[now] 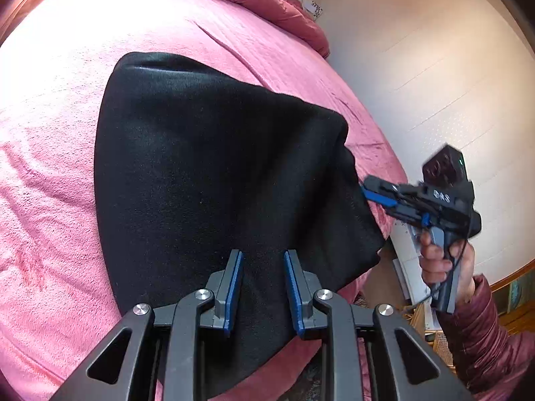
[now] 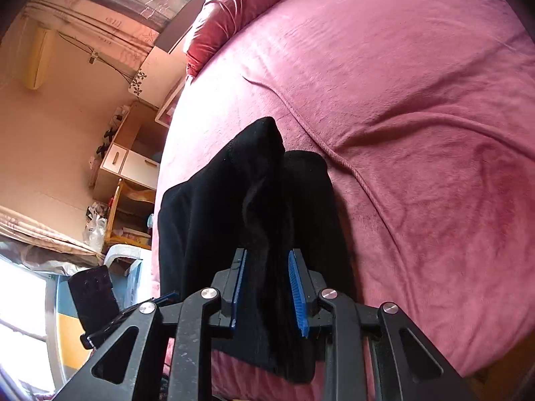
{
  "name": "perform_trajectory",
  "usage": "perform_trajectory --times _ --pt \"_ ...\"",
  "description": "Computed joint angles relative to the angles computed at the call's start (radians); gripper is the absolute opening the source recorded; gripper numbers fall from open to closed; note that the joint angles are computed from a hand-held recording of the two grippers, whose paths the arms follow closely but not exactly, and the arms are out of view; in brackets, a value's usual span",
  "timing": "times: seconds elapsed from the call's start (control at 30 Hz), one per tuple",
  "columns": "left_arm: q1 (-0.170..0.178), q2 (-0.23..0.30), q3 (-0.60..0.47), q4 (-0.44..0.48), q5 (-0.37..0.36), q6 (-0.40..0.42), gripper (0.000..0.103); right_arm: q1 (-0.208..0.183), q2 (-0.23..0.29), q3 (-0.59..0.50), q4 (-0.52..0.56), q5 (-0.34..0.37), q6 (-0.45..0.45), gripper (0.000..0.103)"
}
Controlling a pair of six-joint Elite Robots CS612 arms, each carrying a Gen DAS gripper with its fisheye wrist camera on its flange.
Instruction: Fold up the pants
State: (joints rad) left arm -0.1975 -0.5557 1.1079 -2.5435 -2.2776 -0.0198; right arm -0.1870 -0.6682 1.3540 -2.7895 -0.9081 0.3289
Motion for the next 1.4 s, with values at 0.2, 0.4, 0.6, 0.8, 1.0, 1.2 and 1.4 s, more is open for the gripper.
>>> perform_trajectory --times 0.2,0.4,0.6,0.8,1.0,1.2,1.4 --pt "0.014 -0.017 0.027 -0.063 -0.013 -0.012 0.028 -0.006 -0.068 0.132 -0.014 0.103 0.027 0.034" --pt "0.021 -0.042 0.063 -0.12 0.031 -0.013 0.029 0.008 -0.033 0.144 -0.1 0.093 0.174 0.046" --pt "0.024 -0.058 0.096 -0.153 0.061 -0.022 0.029 0.031 -0.022 0.111 -0.111 -0.03 0.191 0.008" --pt "0.02 -0.063 0.105 -0.142 0.076 0.002 0.029 0.045 -0.083 0.156 -0.052 -0.137 0.053 0.007" --pt "0.003 -0.057 0.095 -0.092 0.122 0.017 0.029 0.047 -0.048 0.122 0.016 -0.182 0.067 0.007" --pt "-0.005 -0.065 0.095 -0.149 0.175 -0.011 0.032 0.036 -0.06 0.128 0.037 -0.145 0.018 0.015" --pt "-0.027 -0.081 0.104 -0.221 0.326 -0.014 0.033 0.059 -0.095 0.121 -0.05 -0.3 -0.048 0.03"
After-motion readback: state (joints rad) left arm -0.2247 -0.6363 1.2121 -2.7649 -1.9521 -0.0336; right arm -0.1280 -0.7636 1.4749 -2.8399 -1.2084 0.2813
